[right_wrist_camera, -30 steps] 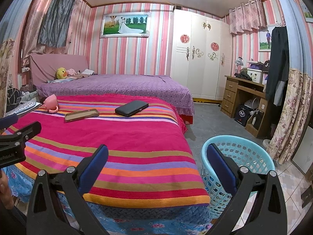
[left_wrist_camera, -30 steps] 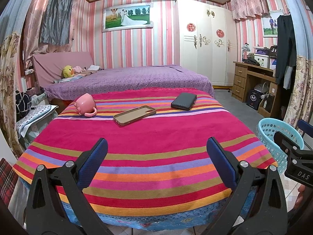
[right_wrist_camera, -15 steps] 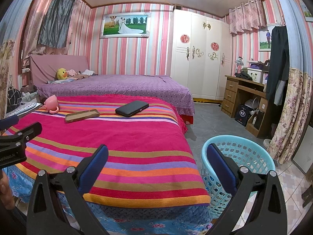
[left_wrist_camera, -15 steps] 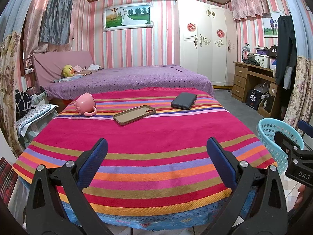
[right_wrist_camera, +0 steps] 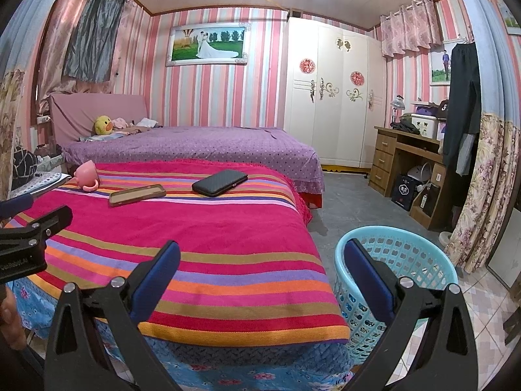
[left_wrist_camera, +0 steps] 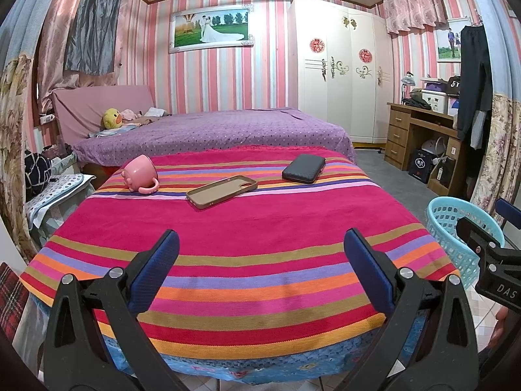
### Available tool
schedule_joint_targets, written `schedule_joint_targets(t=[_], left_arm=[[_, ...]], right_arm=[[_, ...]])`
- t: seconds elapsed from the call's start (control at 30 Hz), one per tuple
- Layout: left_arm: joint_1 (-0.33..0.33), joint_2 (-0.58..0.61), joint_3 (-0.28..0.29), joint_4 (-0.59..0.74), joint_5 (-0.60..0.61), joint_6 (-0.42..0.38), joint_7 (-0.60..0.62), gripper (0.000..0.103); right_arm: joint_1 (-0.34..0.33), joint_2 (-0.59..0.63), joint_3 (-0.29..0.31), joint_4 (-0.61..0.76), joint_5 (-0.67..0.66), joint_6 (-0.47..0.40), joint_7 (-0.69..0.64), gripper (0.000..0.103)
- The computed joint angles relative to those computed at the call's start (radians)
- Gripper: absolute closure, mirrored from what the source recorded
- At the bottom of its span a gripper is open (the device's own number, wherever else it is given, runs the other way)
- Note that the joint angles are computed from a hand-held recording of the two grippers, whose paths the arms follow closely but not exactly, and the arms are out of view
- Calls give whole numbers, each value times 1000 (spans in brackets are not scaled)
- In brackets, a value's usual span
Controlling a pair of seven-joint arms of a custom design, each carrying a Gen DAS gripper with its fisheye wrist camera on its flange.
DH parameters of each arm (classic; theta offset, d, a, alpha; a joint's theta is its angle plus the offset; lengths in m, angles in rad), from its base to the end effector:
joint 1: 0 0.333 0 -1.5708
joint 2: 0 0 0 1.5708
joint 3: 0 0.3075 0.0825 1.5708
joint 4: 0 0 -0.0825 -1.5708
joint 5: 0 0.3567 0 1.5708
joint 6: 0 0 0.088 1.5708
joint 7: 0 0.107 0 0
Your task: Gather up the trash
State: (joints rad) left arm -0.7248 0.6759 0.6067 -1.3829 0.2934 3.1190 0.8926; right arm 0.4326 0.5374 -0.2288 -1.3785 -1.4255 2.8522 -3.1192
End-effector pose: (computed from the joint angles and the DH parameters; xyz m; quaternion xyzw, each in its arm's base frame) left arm 0.6920 -0.2521 0.4962 -0.5629 0.6090 -0.4054 0.3846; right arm 0.6769 0.2346 0.4771 -0.5576 0.5899 -0.4456 0.3776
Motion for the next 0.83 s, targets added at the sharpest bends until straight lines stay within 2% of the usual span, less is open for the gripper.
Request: schedule_joint_targets(t=[0.53, 0.67, 0.83], left_arm=[[-12, -8, 7, -16, -13, 19, 7, 5], [-32, -7, 31, -26, -29, 25, 11, 5], [-13, -14, 6, -27, -55, 21, 42, 5]], right_arm=[[0, -7, -8, -4, -56, -1, 52, 5], [-8, -13, 0, -10, -77, -2, 72, 5], [-17, -14, 11, -10, -68, -11, 59, 5]])
